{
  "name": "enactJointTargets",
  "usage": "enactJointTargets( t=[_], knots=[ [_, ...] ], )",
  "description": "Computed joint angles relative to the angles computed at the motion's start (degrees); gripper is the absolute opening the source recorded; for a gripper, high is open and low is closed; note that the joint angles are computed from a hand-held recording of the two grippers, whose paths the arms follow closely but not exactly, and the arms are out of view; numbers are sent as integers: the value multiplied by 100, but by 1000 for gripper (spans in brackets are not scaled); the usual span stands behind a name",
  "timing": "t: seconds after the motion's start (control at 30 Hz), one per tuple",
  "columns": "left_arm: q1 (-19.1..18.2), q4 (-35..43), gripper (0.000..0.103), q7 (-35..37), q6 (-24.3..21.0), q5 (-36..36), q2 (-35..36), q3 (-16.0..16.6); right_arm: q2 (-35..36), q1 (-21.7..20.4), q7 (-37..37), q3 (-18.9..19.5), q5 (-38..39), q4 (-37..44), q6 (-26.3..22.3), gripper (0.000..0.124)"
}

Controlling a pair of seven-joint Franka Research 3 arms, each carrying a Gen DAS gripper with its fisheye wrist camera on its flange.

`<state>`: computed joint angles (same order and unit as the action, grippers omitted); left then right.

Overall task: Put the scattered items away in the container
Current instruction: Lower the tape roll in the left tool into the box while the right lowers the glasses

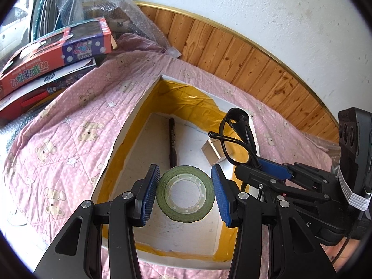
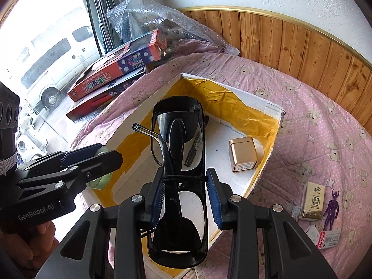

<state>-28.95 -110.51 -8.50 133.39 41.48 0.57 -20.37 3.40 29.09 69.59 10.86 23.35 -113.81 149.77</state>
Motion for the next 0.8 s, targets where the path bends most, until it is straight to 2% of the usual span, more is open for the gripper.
enactJointTargets(
  t=[0.47,0.8],
  knots=[
    [160,78,48,878,256,-662,243,173,1084,123,755,-156,-1137,1372,-844,36],
    [315,109,48,1916,313,-1734,440,229,2010,275,1072,-259,-1605,2718,-1936,36]
  ],
)
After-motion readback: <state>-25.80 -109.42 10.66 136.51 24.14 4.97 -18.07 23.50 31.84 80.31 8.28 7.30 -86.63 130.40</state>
